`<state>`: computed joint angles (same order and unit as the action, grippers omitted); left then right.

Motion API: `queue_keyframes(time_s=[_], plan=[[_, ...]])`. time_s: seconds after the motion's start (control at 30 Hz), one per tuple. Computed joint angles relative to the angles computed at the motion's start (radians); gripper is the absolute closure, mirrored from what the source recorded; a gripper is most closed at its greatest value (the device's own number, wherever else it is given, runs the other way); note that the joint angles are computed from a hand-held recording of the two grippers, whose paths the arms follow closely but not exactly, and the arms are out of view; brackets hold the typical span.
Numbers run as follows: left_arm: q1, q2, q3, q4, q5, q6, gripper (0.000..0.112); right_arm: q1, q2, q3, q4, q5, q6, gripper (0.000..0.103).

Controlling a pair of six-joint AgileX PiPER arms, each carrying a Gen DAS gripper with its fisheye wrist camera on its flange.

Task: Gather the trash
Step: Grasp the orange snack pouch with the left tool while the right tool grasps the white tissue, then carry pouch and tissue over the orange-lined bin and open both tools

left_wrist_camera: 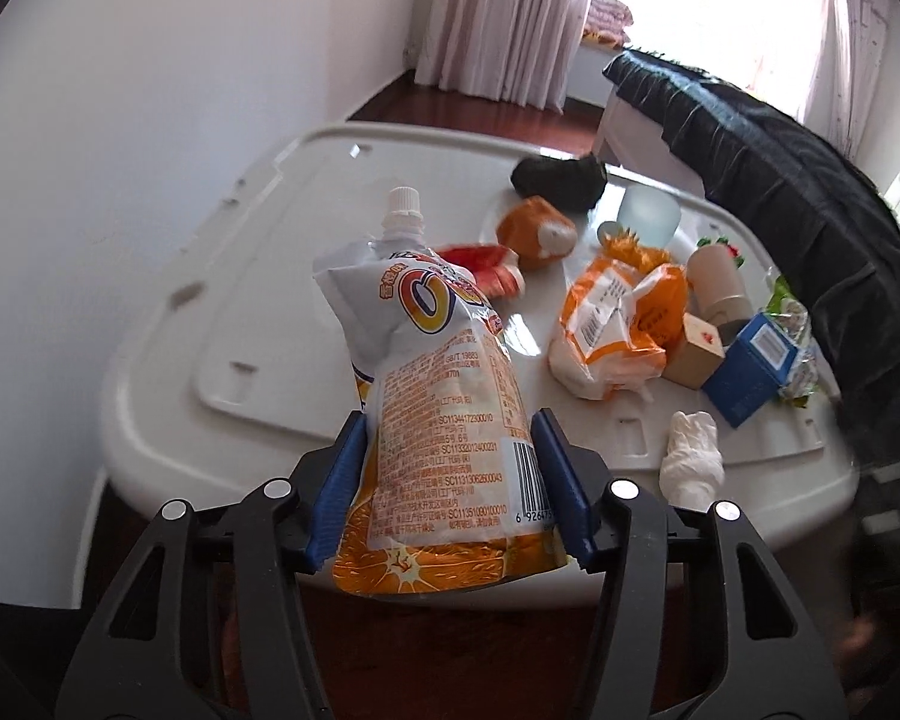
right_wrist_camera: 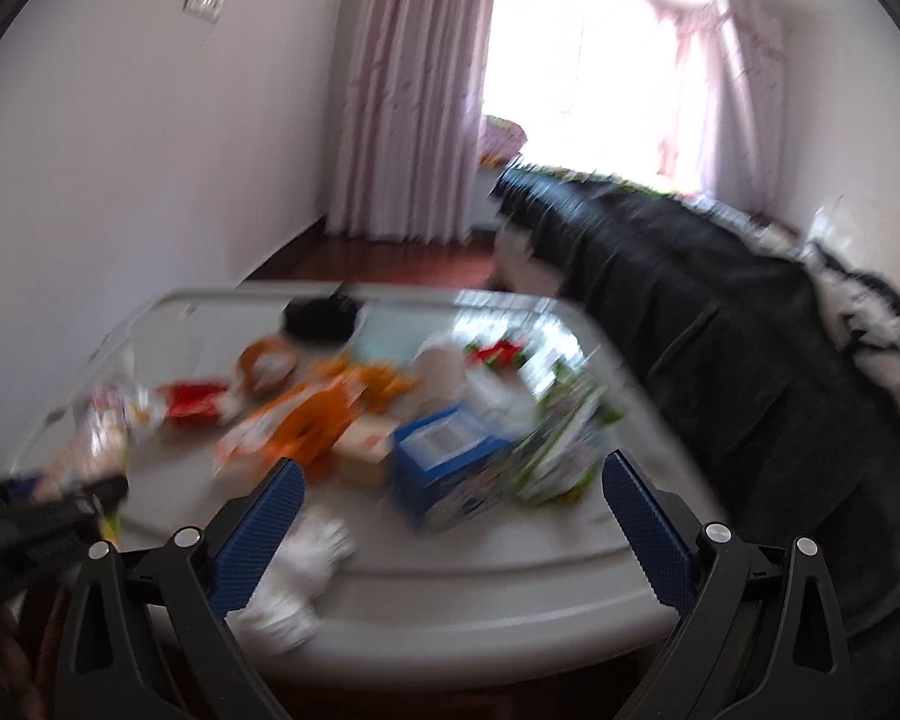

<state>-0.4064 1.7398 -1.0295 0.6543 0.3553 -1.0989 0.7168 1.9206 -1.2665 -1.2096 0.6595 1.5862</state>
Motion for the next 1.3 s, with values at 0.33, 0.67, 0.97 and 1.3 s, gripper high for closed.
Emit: queue_keyframes(time_s=[0.33, 0.67, 0.97, 1.3], plan=[[0.003, -0.136, 0.144, 0.102, -0.037, -0.061, 0.057, 0.055, 0.239, -0.206, 0.132, 0.066, -0.173, 0.005], [0.005, -0.122, 0.148, 0.108, -0.062, -0.064, 0.057, 0.044, 0.267, -0.209, 0.147, -0.028, -0.239, 0.066], [-0.026, -0.157, 0.168, 0.069, -0.056, -0.030, 0.057, 0.030, 0.146, -0.085, 0.067, -0.131, -0.131, 0.066], [-0.130, -0.335, 0.337, -0.181, -0.008, 0.221, 0.058, 0.123, -0.130, 0.118, 0.413, -0.115, -0.348, 0.066]])
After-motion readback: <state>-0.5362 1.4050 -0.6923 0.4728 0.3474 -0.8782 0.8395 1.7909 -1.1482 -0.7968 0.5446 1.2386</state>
